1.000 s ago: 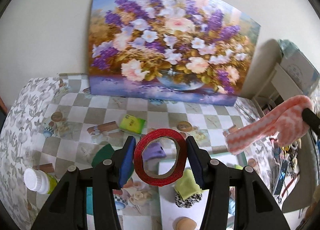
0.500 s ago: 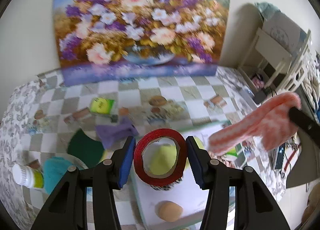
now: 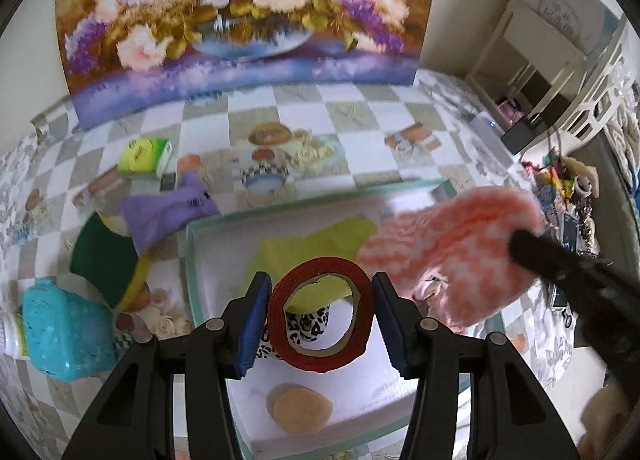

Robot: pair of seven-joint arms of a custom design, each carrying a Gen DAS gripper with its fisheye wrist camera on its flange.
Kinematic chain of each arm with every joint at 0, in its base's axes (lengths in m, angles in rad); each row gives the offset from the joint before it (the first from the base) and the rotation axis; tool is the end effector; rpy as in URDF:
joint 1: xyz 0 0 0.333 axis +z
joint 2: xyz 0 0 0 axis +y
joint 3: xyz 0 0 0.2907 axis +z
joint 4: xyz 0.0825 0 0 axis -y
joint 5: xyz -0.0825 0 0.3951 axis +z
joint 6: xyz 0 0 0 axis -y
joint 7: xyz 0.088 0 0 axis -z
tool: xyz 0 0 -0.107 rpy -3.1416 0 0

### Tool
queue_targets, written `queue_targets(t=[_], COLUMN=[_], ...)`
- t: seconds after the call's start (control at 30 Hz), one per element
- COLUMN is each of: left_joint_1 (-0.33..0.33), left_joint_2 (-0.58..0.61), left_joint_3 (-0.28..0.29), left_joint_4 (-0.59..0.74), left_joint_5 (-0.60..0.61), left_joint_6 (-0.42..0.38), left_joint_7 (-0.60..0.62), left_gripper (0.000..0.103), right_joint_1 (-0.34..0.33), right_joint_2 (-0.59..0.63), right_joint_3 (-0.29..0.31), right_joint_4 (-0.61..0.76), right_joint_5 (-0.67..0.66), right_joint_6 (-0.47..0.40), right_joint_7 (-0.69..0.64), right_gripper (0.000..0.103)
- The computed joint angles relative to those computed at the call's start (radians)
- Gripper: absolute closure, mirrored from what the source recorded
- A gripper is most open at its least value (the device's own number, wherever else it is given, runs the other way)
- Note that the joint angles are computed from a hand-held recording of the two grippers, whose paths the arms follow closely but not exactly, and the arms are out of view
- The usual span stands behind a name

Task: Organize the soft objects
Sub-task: 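Carry the pink towel over the tray and open the right tool, then withdraw both tools from the tray toward the purple snack bag and sponge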

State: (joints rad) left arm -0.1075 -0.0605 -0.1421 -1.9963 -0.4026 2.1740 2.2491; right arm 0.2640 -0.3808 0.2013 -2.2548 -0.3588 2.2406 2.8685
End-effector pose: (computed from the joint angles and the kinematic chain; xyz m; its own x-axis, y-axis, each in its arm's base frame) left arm 0.5534 -0.1577 0.4833 -0.6870 -0.7096 0.1565 -0.7058 0.6002 -0.3764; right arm 0.4416 0.2184 0.5245 -0.5667 -0.8046 -0.1775 -0.6705 0.5755 -0.4683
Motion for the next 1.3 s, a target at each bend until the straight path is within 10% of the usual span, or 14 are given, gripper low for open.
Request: queue_targets(t=[0.77,1.3], left_joint_1=[-0.002,0.047], left_joint_2=[0.033,0.075], left_joint_3=[-0.01,0.007], left_joint_4=[0.014,0.078], left_joint_5=[0.055,0.072], left_joint_6=[-0.041,0.051], left_joint_7=[-0.055,-0.172], left_gripper=[0.039,0.019], right_joint_1=[0.009,0.009], right_joint_2=[0.086,0.078], right_joint_3=[-0.049,-0.017], right_joint_4=[-0.026,0.053], right_joint_5=[0.172,0.017], right_joint_6=[0.026,-0.078], right_joint_7=[-0.113,-0.051], right_gripper=[0.089,0.027])
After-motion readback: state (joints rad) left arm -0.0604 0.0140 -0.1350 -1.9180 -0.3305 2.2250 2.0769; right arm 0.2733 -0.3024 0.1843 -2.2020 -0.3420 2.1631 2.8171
